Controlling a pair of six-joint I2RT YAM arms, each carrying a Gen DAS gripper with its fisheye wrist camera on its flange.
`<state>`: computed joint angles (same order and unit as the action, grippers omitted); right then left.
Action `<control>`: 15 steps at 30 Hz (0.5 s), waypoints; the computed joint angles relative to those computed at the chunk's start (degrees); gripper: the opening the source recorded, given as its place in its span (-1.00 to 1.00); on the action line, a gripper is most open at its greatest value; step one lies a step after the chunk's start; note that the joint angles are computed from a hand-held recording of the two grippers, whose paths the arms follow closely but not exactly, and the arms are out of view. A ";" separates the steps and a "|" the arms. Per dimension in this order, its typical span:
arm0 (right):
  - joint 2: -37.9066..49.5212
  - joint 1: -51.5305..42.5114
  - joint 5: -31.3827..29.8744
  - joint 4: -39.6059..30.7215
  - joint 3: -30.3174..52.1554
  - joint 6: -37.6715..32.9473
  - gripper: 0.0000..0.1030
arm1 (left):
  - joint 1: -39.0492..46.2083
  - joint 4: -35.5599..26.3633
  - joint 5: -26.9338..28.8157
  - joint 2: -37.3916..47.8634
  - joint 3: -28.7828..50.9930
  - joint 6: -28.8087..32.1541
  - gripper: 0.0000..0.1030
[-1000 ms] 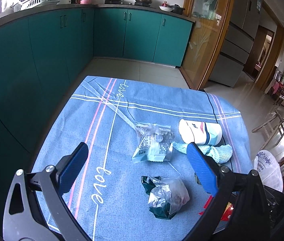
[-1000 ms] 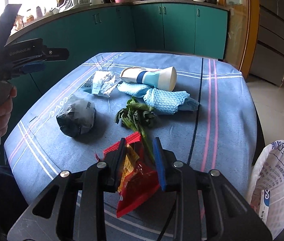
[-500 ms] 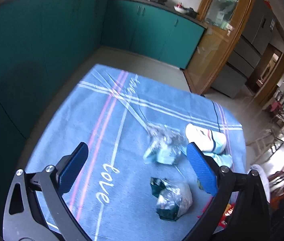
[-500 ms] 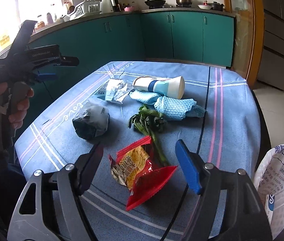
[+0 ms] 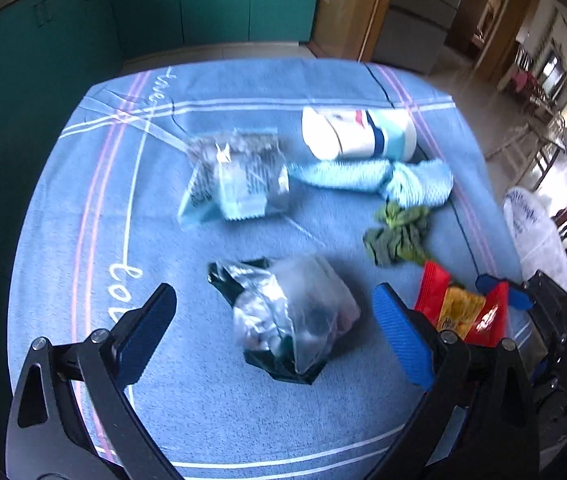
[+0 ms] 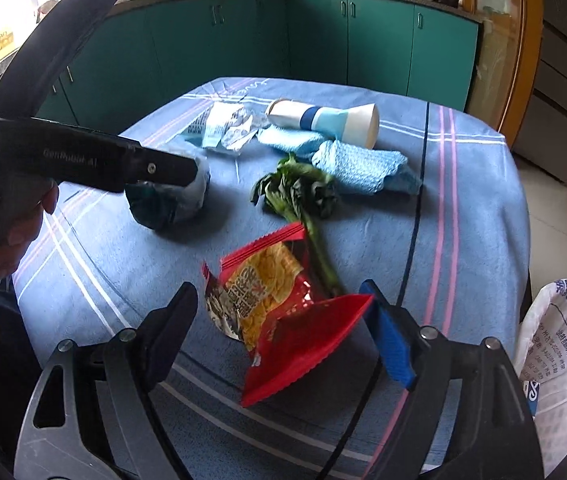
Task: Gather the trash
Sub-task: 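Grasp the dark green and silver bag with the left gripper while the right gripper holds the snack bag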
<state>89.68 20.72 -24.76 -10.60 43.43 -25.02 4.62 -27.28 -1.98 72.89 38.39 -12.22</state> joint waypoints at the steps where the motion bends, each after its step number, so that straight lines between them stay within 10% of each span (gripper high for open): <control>1: 0.19 0.06 0.11 0.07 -0.01 -0.02 0.58 | -0.38 -0.17 -0.60 0.94 0.21 -0.02 0.91; 7: 0.32 0.57 0.95 0.97 -0.71 -0.12 0.58 | -0.92 0.31 -2.09 0.15 -1.15 0.47 0.78; 15: 1.36 1.21 2.09 2.26 -1.26 -0.73 0.58 | -0.10 -1.78 1.31 -5.47 -4.01 1.76 0.10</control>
